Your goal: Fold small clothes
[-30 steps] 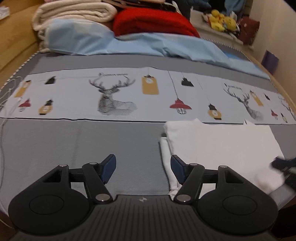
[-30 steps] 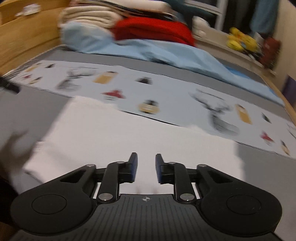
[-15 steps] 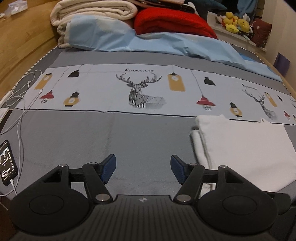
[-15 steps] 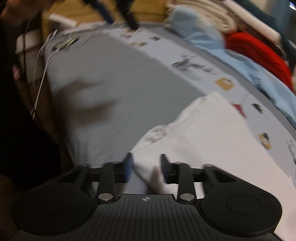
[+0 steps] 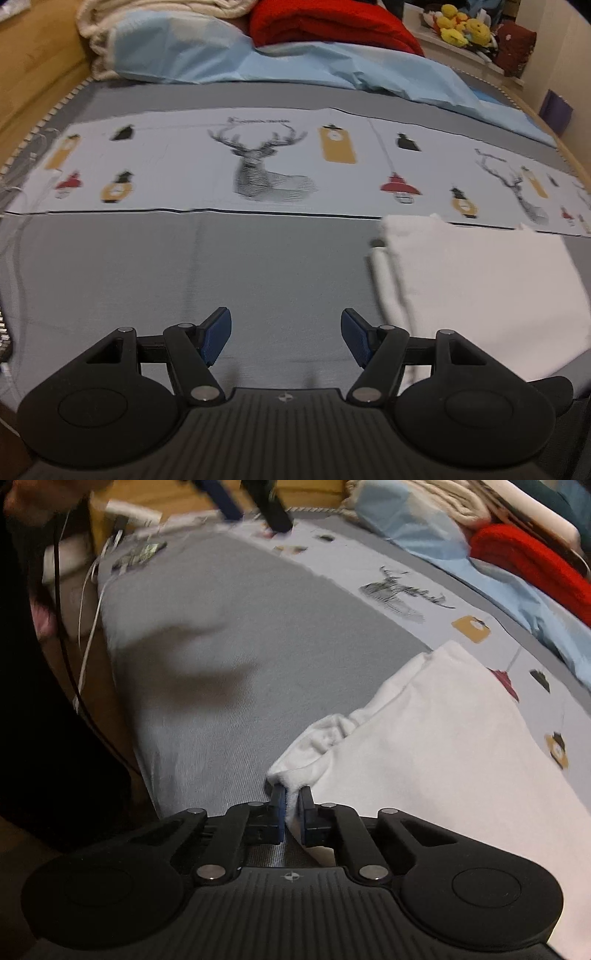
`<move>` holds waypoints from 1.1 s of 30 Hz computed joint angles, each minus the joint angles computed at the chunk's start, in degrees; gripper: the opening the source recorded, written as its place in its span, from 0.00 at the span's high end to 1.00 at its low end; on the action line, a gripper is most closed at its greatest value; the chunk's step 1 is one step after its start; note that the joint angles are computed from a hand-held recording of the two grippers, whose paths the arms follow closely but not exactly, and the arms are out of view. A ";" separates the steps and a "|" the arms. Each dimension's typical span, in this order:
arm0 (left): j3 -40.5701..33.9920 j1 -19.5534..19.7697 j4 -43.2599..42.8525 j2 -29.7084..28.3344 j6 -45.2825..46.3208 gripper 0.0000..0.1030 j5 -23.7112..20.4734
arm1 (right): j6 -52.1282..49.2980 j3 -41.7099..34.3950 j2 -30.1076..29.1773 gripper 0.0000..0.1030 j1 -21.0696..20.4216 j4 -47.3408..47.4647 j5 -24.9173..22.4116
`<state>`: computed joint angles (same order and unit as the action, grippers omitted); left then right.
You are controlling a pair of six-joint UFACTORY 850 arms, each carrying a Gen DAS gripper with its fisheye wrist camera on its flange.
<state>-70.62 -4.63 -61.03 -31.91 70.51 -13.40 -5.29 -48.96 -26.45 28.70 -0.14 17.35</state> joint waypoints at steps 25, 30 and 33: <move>-26.65 -5.74 12.90 -22.37 -29.66 0.91 -23.25 | 24.61 6.55 11.24 1.00 -6.34 -19.24 12.14; -21.67 -3.24 10.94 -17.43 -25.28 0.92 -18.81 | 23.61 2.49 7.81 1.00 -4.15 -16.18 7.09; -18.39 -1.95 14.78 -14.15 -25.20 0.92 -12.91 | 20.14 1.25 6.21 1.00 -3.15 -11.46 3.17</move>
<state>-89.01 -6.58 -46.25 -46.06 45.31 -26.31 14.86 -47.71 -20.24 25.55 -11.60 20.53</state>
